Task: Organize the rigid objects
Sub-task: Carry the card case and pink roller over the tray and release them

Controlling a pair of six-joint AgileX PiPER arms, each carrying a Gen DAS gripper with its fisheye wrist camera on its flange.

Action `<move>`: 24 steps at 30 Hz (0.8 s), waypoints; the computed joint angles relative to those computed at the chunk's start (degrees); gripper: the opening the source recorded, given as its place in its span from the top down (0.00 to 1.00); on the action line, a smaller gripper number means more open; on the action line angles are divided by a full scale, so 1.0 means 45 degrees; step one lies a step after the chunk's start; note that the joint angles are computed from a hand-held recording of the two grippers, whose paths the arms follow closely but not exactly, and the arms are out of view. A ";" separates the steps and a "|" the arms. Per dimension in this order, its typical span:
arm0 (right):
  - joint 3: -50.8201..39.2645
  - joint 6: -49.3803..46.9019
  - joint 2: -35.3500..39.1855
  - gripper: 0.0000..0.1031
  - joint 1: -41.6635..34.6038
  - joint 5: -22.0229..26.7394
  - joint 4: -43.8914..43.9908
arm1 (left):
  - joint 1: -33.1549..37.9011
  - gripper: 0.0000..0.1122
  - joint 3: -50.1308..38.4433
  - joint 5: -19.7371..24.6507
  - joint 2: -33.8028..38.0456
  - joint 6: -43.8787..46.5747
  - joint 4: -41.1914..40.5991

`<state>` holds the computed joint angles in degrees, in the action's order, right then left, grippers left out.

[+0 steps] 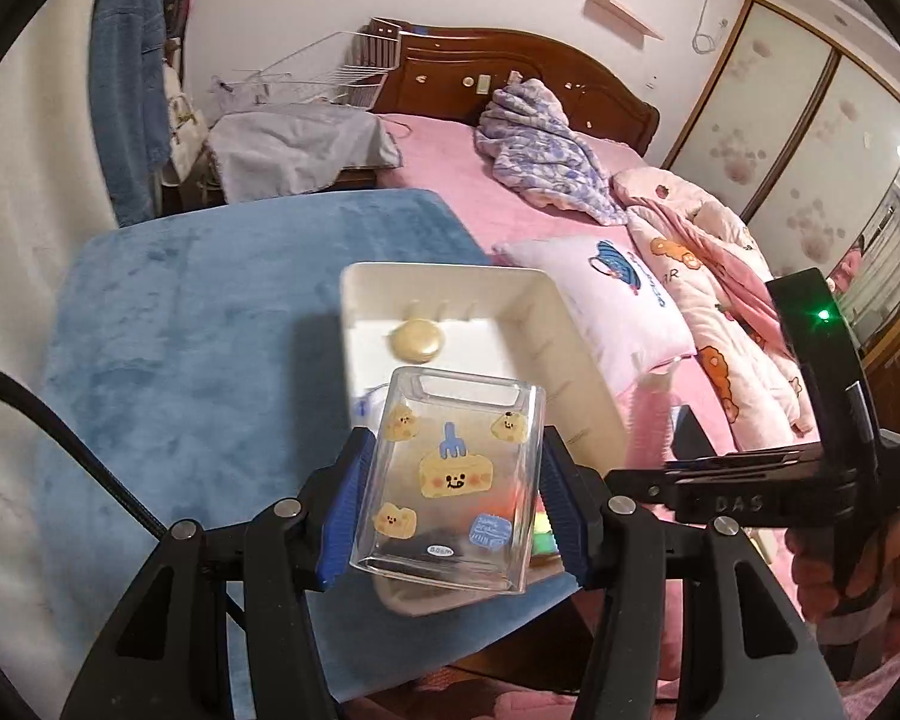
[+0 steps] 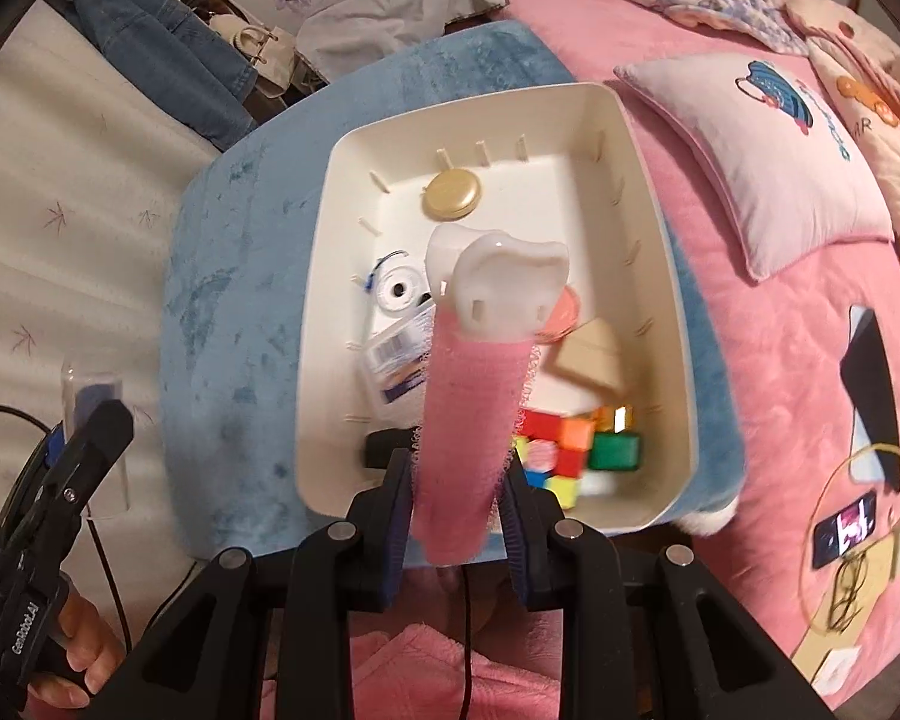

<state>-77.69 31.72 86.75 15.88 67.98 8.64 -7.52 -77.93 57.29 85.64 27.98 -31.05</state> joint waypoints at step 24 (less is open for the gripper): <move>-0.0103 -0.1959 -0.0289 0.20 -0.2164 -0.0587 0.1532 | -0.1635 0.20 -0.3649 0.1995 0.0838 -0.5414 0.3923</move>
